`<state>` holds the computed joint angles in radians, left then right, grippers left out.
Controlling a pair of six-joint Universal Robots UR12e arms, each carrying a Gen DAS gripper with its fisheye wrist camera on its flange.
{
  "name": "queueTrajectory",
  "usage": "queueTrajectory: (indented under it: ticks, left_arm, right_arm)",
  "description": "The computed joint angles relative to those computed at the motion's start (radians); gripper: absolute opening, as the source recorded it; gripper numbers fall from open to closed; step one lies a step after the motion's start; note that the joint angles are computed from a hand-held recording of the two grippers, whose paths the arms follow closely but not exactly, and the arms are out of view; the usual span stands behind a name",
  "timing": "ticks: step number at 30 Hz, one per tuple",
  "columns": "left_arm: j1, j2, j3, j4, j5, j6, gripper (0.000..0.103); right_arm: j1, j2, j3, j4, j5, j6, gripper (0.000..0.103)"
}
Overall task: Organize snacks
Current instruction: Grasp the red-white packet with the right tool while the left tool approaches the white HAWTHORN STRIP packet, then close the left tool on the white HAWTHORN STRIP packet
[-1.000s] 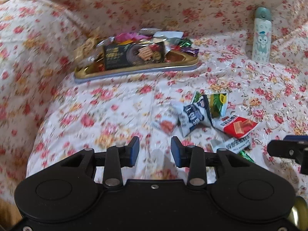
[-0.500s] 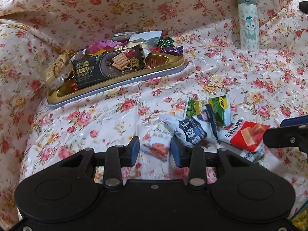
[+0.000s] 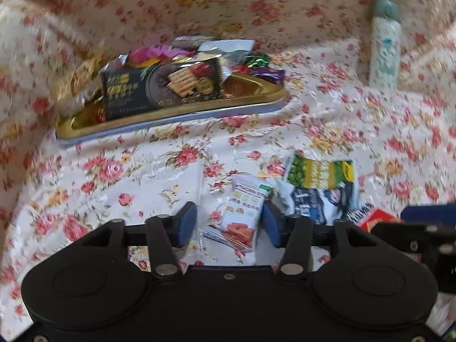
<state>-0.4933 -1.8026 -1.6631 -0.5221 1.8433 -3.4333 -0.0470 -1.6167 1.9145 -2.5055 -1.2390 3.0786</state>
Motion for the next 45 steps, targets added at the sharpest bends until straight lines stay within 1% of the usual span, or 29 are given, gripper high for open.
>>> queueTrajectory:
  ticks: [3, 7, 8, 13, 15, 17, 21, 22, 30, 33, 35, 40, 45]
  left_arm:
    - [-0.003, -0.004, 0.01, -0.018, 0.009, 0.021, 0.061]
    - [0.0, -0.004, 0.016, -0.037, 0.001, 0.002, 0.061]
    - [0.0, -0.004, 0.015, -0.037, 0.0, 0.003, 0.061]
    - [0.001, -0.005, 0.021, -0.053, -0.002, -0.003, 0.061]
    - [0.001, -0.006, 0.027, -0.068, -0.002, -0.011, 0.061]
    - [0.0, -0.007, 0.03, -0.075, 0.003, -0.016, 0.061]
    - [-0.002, -0.008, 0.035, -0.085, 0.009, -0.025, 0.061]
    - [-0.003, -0.009, 0.036, -0.089, 0.01, -0.027, 0.061]
    - [-0.004, -0.012, 0.046, -0.11, 0.017, -0.041, 0.061]
    - [-0.005, -0.013, 0.049, -0.119, 0.02, -0.045, 0.061]
    - [-0.005, -0.013, 0.051, -0.125, 0.019, -0.049, 0.061]
    - [-0.005, -0.015, 0.062, -0.15, 0.021, -0.066, 0.061]
    - [-0.009, -0.016, 0.077, -0.191, 0.02, -0.096, 0.056]
  right_arm:
    - [0.003, 0.006, -0.003, 0.0, 0.006, -0.003, 0.047]
    - [0.015, 0.012, -0.006, 0.001, 0.008, -0.018, 0.05]
    - [0.019, 0.013, -0.007, 0.002, 0.005, -0.03, 0.052]
    - [0.044, 0.023, 0.003, -0.036, -0.048, -0.078, 0.052]
    - [0.051, 0.028, 0.007, -0.051, -0.078, -0.087, 0.05]
    - [0.046, 0.028, 0.013, -0.066, -0.086, -0.09, 0.05]
    - [0.018, 0.02, 0.028, -0.087, -0.054, -0.074, 0.049]
    - [0.013, 0.018, 0.033, -0.099, -0.056, -0.065, 0.049]
    - [-0.004, 0.019, 0.073, -0.238, -0.149, -0.04, 0.047]
    - [-0.016, 0.024, 0.07, -0.226, -0.147, -0.029, 0.047]
    - [-0.021, 0.024, 0.075, -0.24, -0.142, -0.031, 0.047]
    - [-0.011, 0.029, 0.081, -0.269, -0.162, -0.059, 0.048]
    - [-0.01, 0.027, 0.088, -0.287, -0.167, -0.078, 0.048]
